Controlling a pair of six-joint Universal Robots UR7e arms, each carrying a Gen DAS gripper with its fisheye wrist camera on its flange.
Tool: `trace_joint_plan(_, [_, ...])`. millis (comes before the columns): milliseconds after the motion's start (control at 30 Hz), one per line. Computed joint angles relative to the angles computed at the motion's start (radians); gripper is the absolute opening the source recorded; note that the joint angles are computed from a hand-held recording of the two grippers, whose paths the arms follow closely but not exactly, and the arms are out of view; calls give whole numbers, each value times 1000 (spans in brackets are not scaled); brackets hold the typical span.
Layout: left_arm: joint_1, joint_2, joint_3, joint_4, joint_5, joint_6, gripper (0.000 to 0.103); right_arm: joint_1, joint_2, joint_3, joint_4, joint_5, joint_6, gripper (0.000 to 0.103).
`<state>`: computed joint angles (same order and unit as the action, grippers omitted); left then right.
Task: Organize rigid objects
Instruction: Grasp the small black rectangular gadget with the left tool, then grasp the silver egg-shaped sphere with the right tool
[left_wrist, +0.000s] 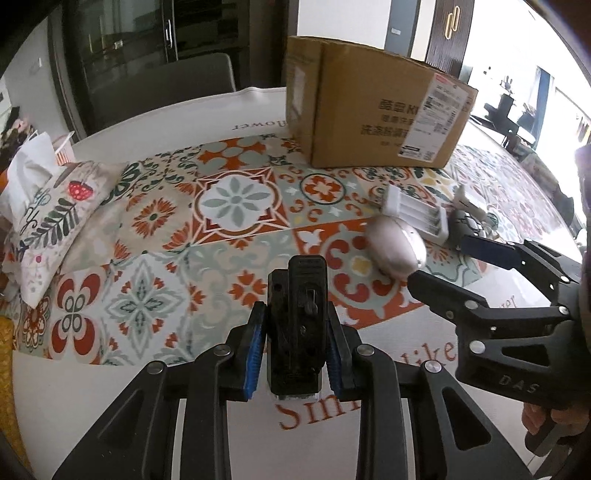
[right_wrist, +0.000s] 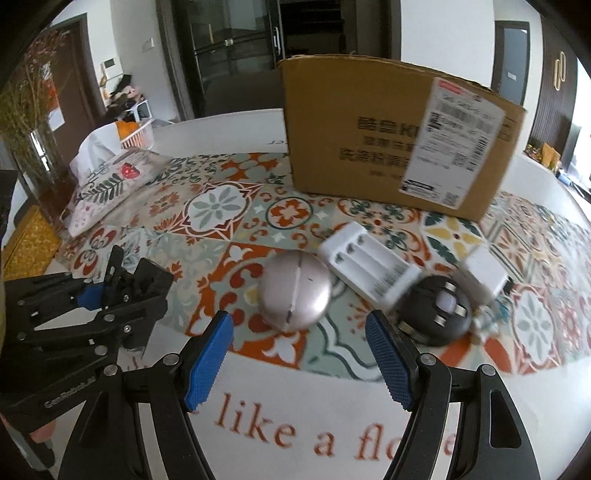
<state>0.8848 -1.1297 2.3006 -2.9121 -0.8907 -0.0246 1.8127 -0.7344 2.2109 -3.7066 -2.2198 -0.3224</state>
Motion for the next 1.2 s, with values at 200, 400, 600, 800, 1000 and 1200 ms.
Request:
trace_joint_plan(200, [26, 5, -28, 39, -2, 8, 29, -14, 33, -43, 20, 3, -7, 74])
trace_joint_plan(400, [51, 15, -49, 48, -6, 9, 29, -24, 65, -82, 20, 2, -23, 74])
trace_joint_plan(600, [63, 21, -60, 52, 6, 1, 29, -31, 95, -119, 30, -11, -51, 73])
trace_joint_plan(800, [63, 24, -60, 49, 21, 0, 29, -34, 115, -125, -5, -7, -77, 56])
trace_joint_plan(1000, [52, 23, -58, 62, 31, -27, 29, -34, 96, -109, 2, 7, -78, 54])
trace_joint_plan(1200, [18, 7, -51, 76, 26, -69, 29, -18, 43, -70, 8, 12, -69, 54])
